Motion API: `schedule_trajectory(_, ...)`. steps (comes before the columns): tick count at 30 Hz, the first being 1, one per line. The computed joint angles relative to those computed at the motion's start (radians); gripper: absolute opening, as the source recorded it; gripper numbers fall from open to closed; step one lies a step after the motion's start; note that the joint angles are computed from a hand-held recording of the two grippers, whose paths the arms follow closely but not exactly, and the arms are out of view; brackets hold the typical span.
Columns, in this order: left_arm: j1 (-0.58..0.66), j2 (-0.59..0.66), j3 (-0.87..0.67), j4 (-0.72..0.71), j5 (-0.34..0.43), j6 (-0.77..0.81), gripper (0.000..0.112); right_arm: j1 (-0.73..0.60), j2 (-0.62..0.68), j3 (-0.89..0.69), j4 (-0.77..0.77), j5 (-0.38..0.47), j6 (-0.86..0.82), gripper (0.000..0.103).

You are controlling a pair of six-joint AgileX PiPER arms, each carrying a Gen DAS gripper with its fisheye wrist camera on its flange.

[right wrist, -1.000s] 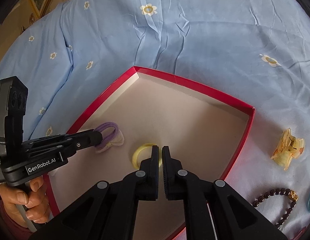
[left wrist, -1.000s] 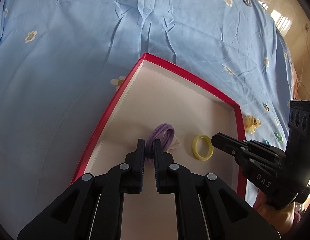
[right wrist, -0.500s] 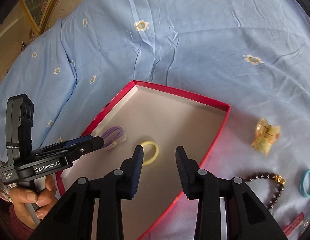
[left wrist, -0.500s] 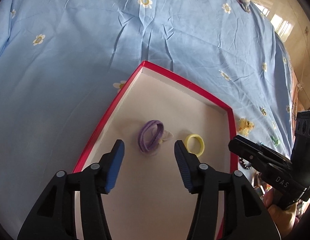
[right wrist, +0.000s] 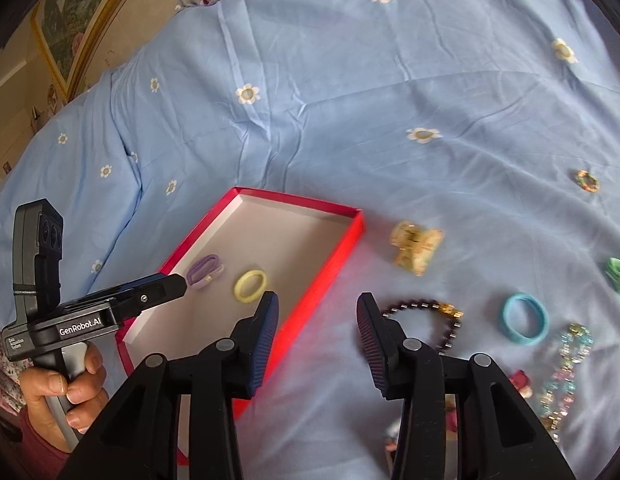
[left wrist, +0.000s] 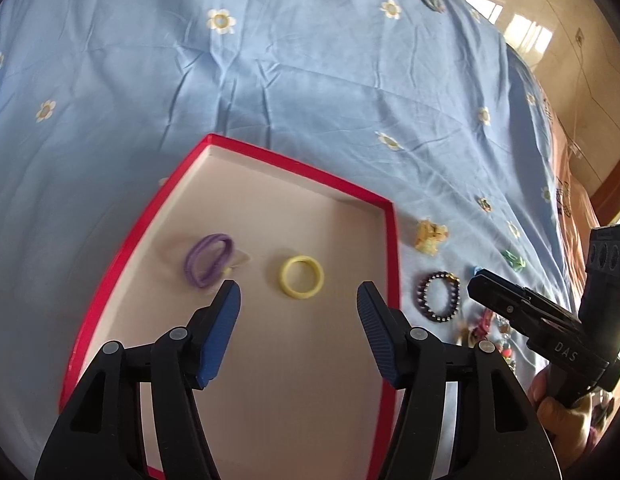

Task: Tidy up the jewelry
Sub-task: 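Grasp the yellow claw clip with the left tool while the right tool grasps the green bow tie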

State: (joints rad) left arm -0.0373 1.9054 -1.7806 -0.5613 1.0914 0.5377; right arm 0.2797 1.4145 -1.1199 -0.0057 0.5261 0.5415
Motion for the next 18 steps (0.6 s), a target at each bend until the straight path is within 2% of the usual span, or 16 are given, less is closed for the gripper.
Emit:
schedule_trajectory(10, -0.108, -0.03, 0.014, 0.017, -0.002, -0.002, 0.062, -0.102, -0.172, 0.146, -0.006, 0.031, -0.015, 0.044)
schedule_trajectory(18, -0.219, -0.004, -0.042, 0.053, 0.006, -0.035, 0.07, -0.245, -0.269, 0.224, 0.074, 0.055, -0.119, 0.046)
